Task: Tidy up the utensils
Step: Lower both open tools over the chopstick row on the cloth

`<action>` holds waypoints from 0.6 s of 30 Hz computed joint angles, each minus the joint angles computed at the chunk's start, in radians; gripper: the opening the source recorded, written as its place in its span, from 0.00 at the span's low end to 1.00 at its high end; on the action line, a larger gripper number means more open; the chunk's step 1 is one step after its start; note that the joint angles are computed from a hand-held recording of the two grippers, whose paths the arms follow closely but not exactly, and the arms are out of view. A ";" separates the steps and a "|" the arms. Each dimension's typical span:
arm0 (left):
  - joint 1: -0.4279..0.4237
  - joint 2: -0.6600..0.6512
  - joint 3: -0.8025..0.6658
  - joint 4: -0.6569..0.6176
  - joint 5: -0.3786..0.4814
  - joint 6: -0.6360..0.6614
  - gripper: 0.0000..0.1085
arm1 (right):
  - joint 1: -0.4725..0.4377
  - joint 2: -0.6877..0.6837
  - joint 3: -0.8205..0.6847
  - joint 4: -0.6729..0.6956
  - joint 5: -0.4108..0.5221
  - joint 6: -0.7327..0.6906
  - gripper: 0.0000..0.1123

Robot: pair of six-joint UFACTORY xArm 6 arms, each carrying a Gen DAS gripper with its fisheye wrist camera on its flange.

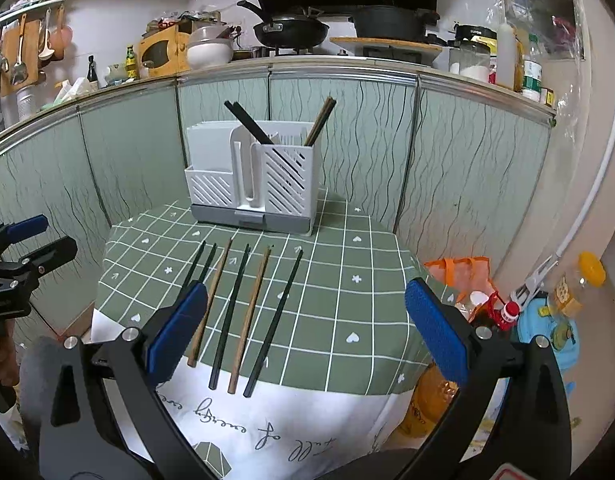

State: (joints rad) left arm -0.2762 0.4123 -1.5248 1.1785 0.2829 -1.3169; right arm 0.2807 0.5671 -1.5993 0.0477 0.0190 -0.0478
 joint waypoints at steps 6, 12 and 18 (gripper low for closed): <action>-0.011 0.009 0.011 0.097 0.034 -0.115 0.91 | -0.013 0.006 0.035 -0.127 -0.033 0.127 0.84; -0.029 0.035 0.017 0.191 0.088 -0.226 0.91 | -0.009 0.052 0.025 -0.106 -0.041 0.131 0.84; -0.036 0.084 0.007 0.230 0.100 -0.289 0.91 | -0.023 0.117 -0.011 -0.316 -0.046 0.339 0.84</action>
